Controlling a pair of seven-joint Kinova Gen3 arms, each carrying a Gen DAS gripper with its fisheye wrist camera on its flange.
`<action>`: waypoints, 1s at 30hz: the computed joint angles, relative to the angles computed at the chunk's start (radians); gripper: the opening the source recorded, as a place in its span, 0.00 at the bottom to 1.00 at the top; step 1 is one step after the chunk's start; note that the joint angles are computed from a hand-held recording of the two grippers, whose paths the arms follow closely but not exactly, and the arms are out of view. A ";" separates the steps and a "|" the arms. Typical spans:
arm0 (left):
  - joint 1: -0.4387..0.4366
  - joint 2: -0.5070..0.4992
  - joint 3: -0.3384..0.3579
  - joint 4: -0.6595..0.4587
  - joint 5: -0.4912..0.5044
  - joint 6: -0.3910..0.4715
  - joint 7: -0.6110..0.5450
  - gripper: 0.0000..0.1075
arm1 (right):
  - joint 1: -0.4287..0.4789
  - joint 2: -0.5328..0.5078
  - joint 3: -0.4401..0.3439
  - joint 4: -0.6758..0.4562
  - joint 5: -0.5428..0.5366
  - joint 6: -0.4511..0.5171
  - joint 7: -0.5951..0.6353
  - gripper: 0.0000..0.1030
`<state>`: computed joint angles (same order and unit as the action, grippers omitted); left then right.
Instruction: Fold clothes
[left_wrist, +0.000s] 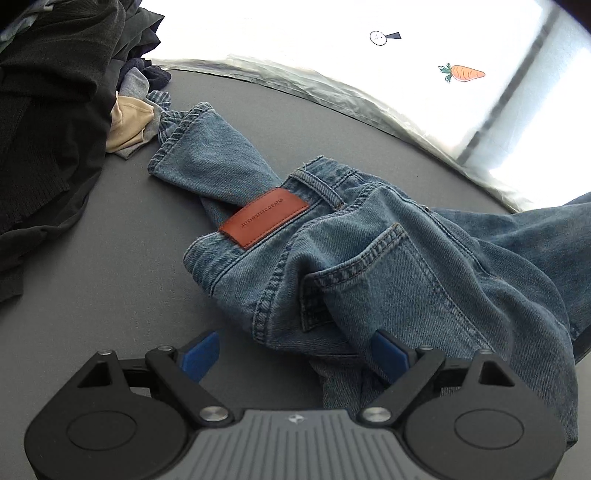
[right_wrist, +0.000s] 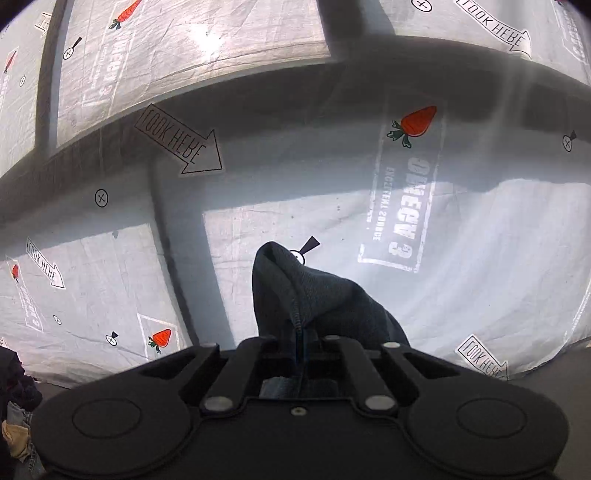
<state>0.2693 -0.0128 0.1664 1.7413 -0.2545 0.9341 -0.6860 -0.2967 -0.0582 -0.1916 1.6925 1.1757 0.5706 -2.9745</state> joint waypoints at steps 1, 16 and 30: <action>-0.001 -0.005 -0.001 0.003 0.002 0.004 0.005 0.83 | -0.046 0.011 0.028 -0.025 -0.041 0.030 0.041 0.08; 0.016 0.055 -0.004 -0.038 -0.002 0.031 -0.027 0.83 | -0.723 -0.132 0.421 0.232 -0.651 0.340 0.256 0.47; 0.029 -0.067 0.027 0.016 0.005 0.094 0.005 0.83 | -0.198 -0.147 -0.050 0.190 -0.947 0.245 0.507 0.52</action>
